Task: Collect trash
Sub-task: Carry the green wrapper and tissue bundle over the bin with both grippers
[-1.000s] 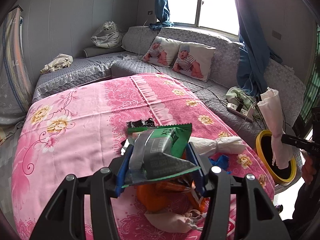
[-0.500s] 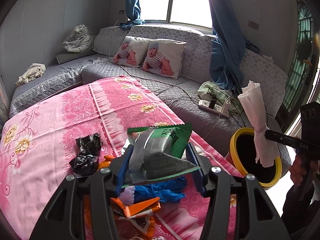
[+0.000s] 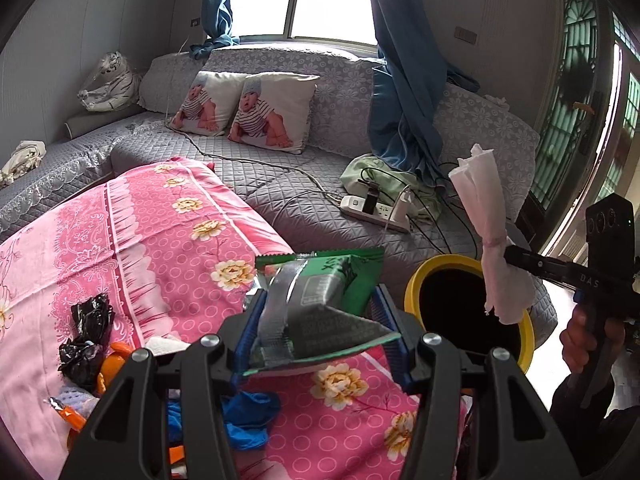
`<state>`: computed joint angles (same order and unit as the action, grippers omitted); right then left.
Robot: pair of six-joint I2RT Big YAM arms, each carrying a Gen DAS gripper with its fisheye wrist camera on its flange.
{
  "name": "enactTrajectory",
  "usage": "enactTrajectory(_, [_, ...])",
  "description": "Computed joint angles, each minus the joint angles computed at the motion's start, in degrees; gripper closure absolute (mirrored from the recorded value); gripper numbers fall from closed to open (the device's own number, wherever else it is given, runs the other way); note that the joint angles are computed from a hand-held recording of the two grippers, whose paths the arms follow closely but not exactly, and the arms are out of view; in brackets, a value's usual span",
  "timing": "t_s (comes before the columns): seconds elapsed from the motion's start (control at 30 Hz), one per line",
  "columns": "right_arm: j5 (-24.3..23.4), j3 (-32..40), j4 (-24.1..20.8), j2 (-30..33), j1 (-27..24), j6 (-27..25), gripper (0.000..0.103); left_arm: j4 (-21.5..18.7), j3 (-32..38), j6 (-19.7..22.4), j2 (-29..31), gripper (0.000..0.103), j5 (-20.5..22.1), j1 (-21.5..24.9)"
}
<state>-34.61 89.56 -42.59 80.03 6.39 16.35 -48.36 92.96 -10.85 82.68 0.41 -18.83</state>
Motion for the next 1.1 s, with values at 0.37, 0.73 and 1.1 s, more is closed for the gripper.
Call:
enactTrajectory(0.37, [6.13,-2.14,3.58,-2.86,-3.01,2.55,0.094,0.39,5.79,0.78,4.99,0.053,1.39,-4.39])
enactTrajectory(0.73, [8.4,-2.51,3.97,-2.79,-5.84,3.27,0.094,-1.85,13.13,1.44,12.1,0.053,3.49,-8.09])
enactTrajectory(1.1, [10.51,-3.07,2.85,-2.01,-7.52,4.45,0.094,-4.91,19.28,1.93,18.28,0.053,5.48,-11.08])
